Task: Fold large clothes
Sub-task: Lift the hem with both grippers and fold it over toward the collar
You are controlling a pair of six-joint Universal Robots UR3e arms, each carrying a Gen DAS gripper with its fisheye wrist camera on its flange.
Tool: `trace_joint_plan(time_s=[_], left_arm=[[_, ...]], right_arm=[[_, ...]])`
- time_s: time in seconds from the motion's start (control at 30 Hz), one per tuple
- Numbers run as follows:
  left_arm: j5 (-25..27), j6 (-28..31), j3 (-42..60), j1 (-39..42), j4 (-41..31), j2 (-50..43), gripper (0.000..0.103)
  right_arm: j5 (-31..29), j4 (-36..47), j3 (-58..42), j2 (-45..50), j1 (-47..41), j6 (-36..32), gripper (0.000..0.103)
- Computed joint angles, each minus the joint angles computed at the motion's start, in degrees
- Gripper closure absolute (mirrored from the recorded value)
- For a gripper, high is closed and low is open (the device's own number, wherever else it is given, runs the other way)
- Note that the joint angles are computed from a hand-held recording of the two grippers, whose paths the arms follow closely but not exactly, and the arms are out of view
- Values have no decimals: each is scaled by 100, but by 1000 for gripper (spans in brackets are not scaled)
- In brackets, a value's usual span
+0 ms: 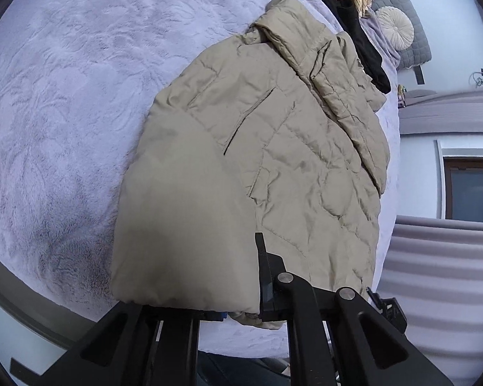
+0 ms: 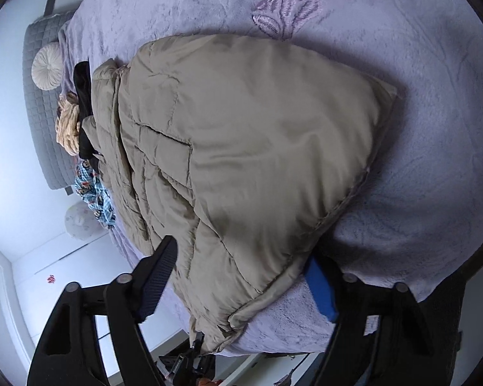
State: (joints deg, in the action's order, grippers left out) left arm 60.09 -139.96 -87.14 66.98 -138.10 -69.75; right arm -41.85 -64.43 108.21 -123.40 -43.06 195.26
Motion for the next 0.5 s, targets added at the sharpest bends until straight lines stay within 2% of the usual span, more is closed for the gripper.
trace_joint_plan(time_s=[0.03, 0.07, 0.1, 0.3, 0.5], left_arm=[[-34, 40, 117, -38, -25, -82, 90], [-81, 87, 255, -70, -73, -175, 90], [-138, 146, 389, -89, -139, -269, 90], [-623, 447, 1837, -381, -666, -1174, 90], [-1095, 159, 3697, -998, -781, -2250, 90]], right_arm=[[32, -133, 27, -6, 63, 100, 49], [-16, -306, -22, 65, 198, 228, 79], [-63, -448, -78, 131, 320, 333, 89], [-198, -1406, -677, 472, 923, 875, 93], [-522, -2221, -1858, 1402, 1662, 1253, 94]])
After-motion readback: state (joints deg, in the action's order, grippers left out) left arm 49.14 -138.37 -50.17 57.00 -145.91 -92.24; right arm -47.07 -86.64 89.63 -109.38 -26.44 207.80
